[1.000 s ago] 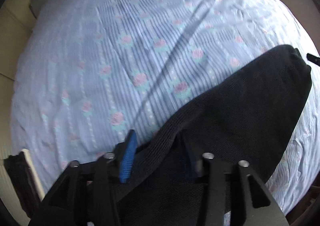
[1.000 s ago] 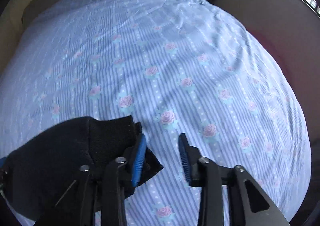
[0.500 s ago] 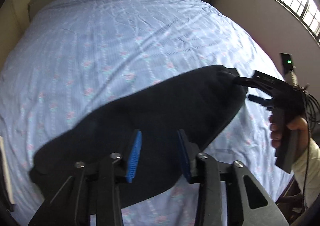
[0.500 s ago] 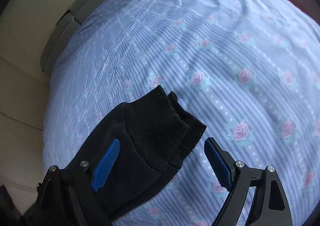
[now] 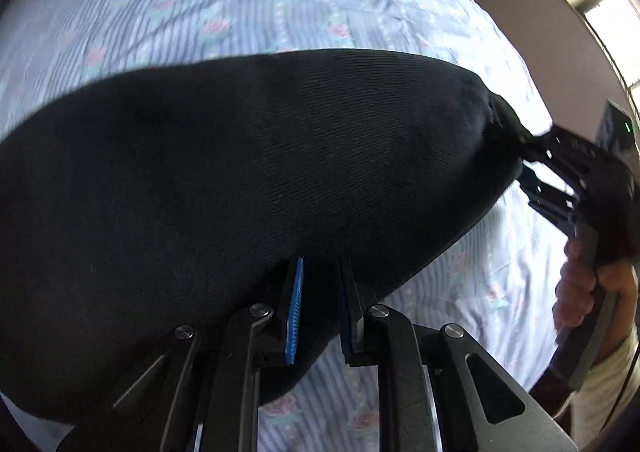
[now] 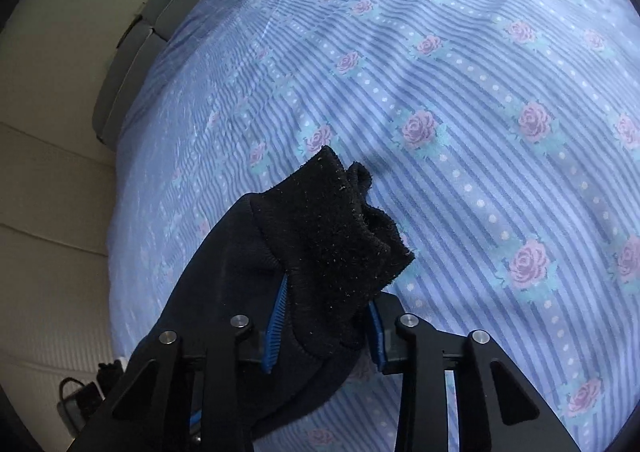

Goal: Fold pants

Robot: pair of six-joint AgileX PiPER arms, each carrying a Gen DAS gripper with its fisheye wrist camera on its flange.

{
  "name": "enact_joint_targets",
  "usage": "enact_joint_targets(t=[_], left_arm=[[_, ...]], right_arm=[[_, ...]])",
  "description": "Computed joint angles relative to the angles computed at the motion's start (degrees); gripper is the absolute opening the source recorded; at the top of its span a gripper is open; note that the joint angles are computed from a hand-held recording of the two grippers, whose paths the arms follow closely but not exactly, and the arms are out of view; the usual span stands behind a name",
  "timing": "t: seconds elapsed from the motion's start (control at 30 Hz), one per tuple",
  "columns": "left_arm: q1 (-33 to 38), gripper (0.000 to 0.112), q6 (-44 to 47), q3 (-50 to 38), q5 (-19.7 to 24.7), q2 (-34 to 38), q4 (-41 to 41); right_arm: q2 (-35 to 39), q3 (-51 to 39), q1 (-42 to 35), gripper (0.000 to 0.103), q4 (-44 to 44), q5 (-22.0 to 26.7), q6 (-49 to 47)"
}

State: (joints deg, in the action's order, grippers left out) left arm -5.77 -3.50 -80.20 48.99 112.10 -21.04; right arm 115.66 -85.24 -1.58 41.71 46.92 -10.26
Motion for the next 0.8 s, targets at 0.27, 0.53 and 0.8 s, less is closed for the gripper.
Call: enact_joint_targets(t=[0.27, 0.53, 0.8], left_arm=[[0.0, 0.016, -1.0, -3.5, 5.3, 1.4, 1.1], [4.9, 0.045, -7.9, 6.7, 7.7, -19.8, 8.1], [22.9, 0.045, -0.5, 10.2, 16.3, -34.8, 13.4]], right_arm=[[-15.4, 4.8, 7.7, 0.029, -20.1, -2.5, 10.5], [-21.7, -3.1, 16.2, 0.029, -33.4, 4.3, 15.7], [-21.4, -12.2, 37.6, 0.029, -49.8, 9.5, 23.4]])
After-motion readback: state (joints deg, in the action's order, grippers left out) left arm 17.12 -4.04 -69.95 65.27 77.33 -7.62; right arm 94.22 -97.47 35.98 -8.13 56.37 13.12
